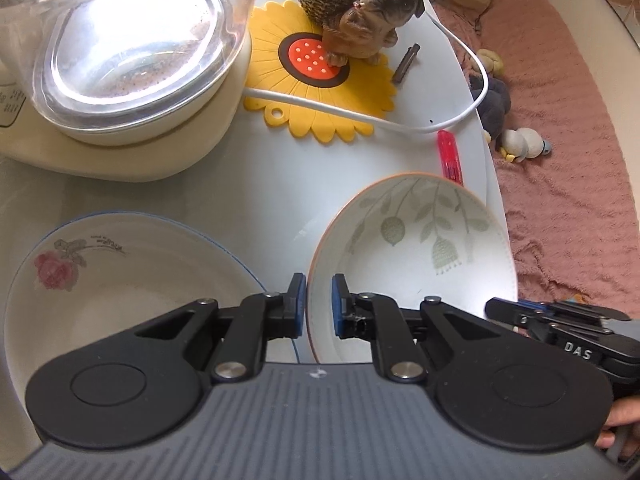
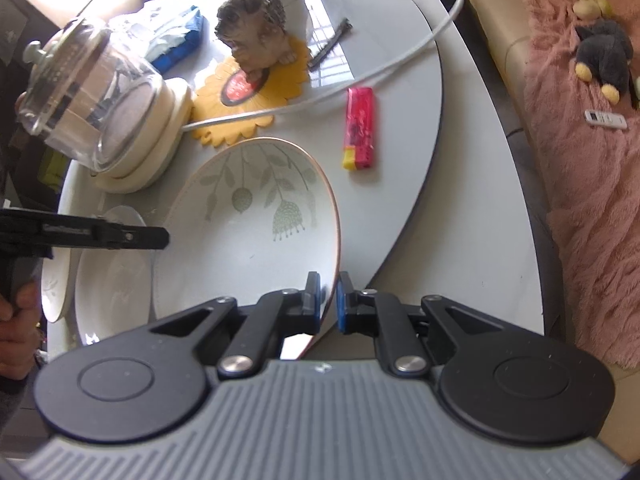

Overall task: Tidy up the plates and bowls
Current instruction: 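Lift the leaf-patterned plate with both tools and carry it toward another leaf plate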

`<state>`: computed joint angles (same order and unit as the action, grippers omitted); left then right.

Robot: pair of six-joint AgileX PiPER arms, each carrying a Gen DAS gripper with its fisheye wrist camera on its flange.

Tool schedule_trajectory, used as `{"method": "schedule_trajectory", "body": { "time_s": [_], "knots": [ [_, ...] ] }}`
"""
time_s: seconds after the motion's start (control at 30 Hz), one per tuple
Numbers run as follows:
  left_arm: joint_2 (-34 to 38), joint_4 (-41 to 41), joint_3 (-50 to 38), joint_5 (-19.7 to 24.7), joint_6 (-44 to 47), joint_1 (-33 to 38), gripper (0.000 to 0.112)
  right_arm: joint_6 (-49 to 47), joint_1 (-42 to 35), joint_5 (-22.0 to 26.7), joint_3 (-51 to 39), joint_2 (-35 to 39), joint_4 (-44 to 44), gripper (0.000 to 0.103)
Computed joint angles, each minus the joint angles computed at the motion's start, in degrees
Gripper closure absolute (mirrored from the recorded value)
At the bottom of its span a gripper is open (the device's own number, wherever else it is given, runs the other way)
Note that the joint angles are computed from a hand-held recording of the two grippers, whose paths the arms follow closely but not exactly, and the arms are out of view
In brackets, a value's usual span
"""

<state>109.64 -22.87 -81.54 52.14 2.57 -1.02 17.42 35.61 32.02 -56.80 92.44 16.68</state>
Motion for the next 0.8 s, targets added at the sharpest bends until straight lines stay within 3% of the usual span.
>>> {"method": "schedule_trajectory", "body": {
  "time_s": [0.23,0.8],
  "knots": [
    [1.25,-0.36,-1.13,0.43,2.33,-1.44,0.097,0.14,-1.84,-2.36,2.02,1.32,2.01,0.092],
    [5.02,-2.93,-2.13,-1.36,3.09,-1.96,0.097,-7.32,-5.55,-1.84,2.2,2.89,9.37,0.092]
  ]
}}
